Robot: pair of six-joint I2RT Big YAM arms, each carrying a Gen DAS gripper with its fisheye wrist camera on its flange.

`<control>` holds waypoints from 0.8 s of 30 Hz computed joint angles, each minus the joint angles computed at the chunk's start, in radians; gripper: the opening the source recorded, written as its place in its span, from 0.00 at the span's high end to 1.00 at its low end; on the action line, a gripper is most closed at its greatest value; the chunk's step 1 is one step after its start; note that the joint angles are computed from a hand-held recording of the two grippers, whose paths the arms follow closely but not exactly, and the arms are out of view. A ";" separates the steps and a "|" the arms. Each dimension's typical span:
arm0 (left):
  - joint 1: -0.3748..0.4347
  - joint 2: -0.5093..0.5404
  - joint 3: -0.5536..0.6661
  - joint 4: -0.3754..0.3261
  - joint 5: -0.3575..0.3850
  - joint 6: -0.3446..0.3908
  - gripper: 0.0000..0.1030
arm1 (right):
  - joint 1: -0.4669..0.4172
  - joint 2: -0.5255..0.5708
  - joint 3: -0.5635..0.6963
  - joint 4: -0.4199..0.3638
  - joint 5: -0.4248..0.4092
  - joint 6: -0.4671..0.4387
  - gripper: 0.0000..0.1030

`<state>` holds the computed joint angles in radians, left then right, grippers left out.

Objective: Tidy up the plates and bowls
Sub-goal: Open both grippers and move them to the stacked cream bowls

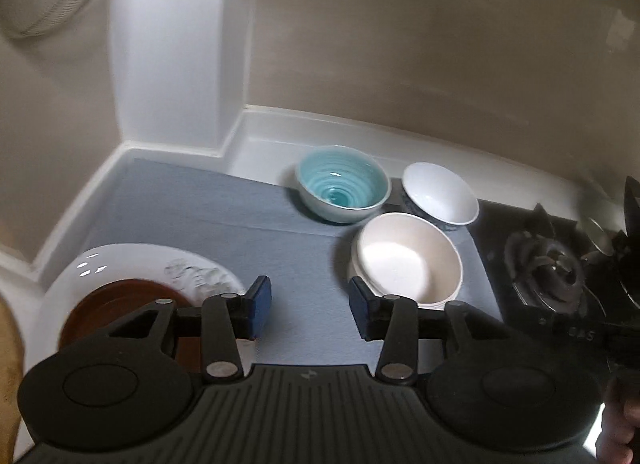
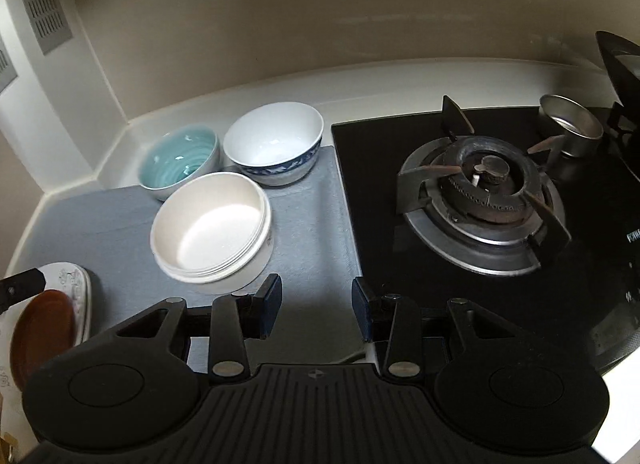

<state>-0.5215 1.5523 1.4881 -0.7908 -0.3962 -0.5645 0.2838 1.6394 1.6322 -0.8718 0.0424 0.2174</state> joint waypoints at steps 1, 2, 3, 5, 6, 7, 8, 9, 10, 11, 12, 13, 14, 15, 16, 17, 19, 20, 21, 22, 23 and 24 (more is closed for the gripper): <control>0.001 0.017 0.015 -0.008 0.004 -0.004 0.65 | -0.003 0.016 0.018 -0.009 -0.008 -0.018 0.60; 0.002 0.030 0.024 -0.009 0.019 -0.010 0.74 | -0.005 0.029 0.034 -0.019 -0.013 -0.031 0.60; 0.004 0.039 0.030 -0.007 0.040 -0.017 0.81 | -0.008 0.039 0.047 -0.023 -0.023 -0.040 0.60; 0.002 0.054 0.036 -0.011 0.044 -0.029 0.89 | -0.012 0.066 0.077 -0.028 -0.048 -0.067 0.60; -0.002 0.061 0.039 -0.013 0.038 -0.026 0.92 | -0.015 0.072 0.091 -0.038 -0.058 -0.081 0.60; -0.002 0.068 0.044 -0.013 0.043 -0.026 0.92 | -0.017 0.083 0.103 -0.041 -0.069 -0.092 0.60; -0.001 0.074 0.047 -0.014 0.051 -0.035 0.93 | -0.017 0.095 0.117 -0.047 -0.079 -0.101 0.60; 0.003 0.082 0.054 -0.017 0.065 -0.045 0.93 | -0.018 0.108 0.135 -0.058 -0.086 -0.111 0.60; 0.008 0.086 0.060 -0.023 0.081 -0.049 0.93 | -0.017 0.119 0.150 -0.069 -0.093 -0.120 0.60; 0.011 0.090 0.065 -0.025 0.093 -0.051 0.93 | -0.016 0.129 0.163 -0.076 -0.099 -0.129 0.60; 0.013 0.099 0.076 -0.032 0.097 -0.054 0.93 | -0.013 0.138 0.175 -0.081 -0.103 -0.139 0.60; 0.015 0.102 0.081 -0.036 0.101 -0.056 0.93 | -0.011 0.148 0.189 -0.087 -0.103 -0.148 0.60; 0.018 0.104 0.082 -0.034 0.111 -0.054 0.93 | -0.009 0.155 0.200 -0.090 -0.103 -0.155 0.60; 0.022 0.108 0.086 -0.036 0.120 -0.053 0.93 | -0.007 0.162 0.209 -0.093 -0.102 -0.159 0.60; 0.024 0.113 0.091 -0.042 0.119 -0.057 0.93 | -0.005 0.169 0.219 -0.095 -0.100 -0.162 0.60; 0.027 0.117 0.093 -0.043 0.119 -0.061 0.92 | -0.002 0.175 0.227 -0.097 -0.095 -0.165 0.60; 0.034 0.121 0.093 -0.041 0.127 -0.063 0.91 | 0.002 0.187 0.243 -0.107 -0.085 -0.168 0.60; 0.037 0.124 0.095 -0.044 0.130 -0.063 0.89 | 0.004 0.192 0.251 -0.113 -0.077 -0.166 0.60; 0.040 0.126 0.097 -0.048 0.134 -0.062 0.86 | 0.007 0.198 0.259 -0.120 -0.069 -0.164 0.60; 0.045 0.127 0.098 -0.047 0.144 -0.057 0.84 | 0.010 0.202 0.268 -0.129 -0.061 -0.163 0.60; 0.051 0.128 0.097 -0.040 0.159 -0.050 0.79 | 0.012 0.206 0.275 -0.136 -0.056 -0.160 0.60; 0.057 0.129 0.097 -0.031 0.173 -0.042 0.74 | 0.014 0.208 0.278 -0.141 -0.054 -0.157 0.60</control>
